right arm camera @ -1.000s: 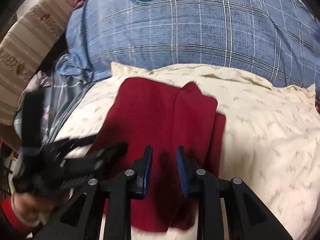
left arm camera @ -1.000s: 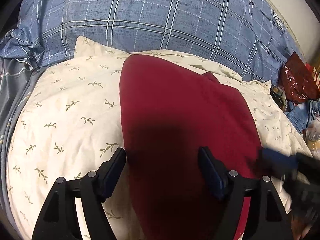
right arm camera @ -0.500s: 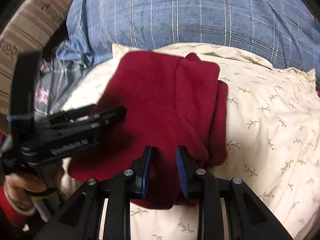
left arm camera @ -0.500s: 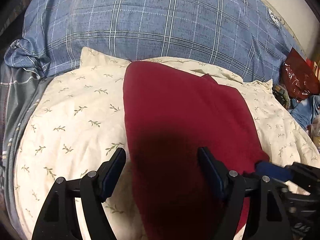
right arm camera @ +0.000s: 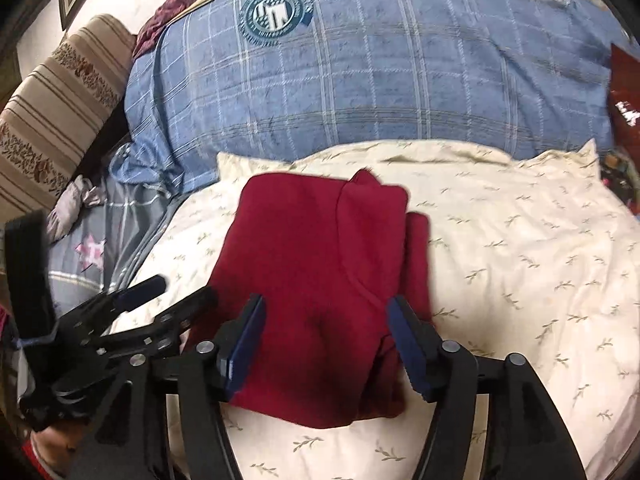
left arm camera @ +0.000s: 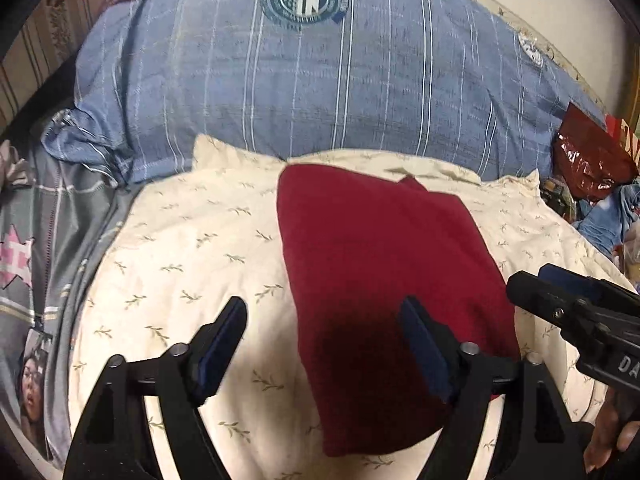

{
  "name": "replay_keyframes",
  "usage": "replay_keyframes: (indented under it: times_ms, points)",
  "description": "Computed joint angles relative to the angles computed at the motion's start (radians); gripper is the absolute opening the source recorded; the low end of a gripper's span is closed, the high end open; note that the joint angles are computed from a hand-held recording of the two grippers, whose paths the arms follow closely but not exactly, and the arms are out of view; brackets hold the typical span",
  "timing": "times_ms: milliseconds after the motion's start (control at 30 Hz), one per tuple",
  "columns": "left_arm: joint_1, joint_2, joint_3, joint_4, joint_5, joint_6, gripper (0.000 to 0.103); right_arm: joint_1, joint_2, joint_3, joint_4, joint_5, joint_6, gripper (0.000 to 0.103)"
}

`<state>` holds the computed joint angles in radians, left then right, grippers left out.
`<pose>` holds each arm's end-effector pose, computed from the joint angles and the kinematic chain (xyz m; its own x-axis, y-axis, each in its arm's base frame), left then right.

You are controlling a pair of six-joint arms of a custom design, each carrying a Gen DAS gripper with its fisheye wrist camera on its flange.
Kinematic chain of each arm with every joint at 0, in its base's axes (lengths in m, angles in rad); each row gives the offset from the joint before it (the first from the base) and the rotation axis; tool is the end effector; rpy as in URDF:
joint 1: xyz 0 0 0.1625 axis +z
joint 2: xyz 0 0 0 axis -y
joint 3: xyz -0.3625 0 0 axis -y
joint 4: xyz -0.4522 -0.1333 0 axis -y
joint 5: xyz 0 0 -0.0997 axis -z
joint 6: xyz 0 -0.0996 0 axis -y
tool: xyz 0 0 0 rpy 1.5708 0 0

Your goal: Fold small clothes

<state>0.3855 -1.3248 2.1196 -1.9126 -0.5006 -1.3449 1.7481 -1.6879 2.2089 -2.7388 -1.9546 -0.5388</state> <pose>-0.3560 -0.3826 0.1047 -0.7727 -0.1976 -0.6032 0.3575 0.6499 -0.6707 0.1801 -0.4605 0.2838 -0.7454 -0.3527 0.5657 -0.6095 0.7042 -0.3641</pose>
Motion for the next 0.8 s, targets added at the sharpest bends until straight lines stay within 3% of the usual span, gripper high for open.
replay_keyframes:
  times_ms: [233,433,800]
  points:
    - [-0.027,-0.024,0.016,0.122,0.02,-0.149,0.082,0.012,0.001,0.027,-0.071,-0.03,-0.03,0.068]
    - [-0.038,-0.017,0.021,0.151,0.053,-0.177,0.082,0.025,0.01,0.049,-0.132,-0.05,-0.057,0.072]
    - [-0.029,-0.037,0.047,0.12,0.063,-0.122,0.082,0.033,0.034,0.058,-0.176,-0.067,-0.069,0.074]
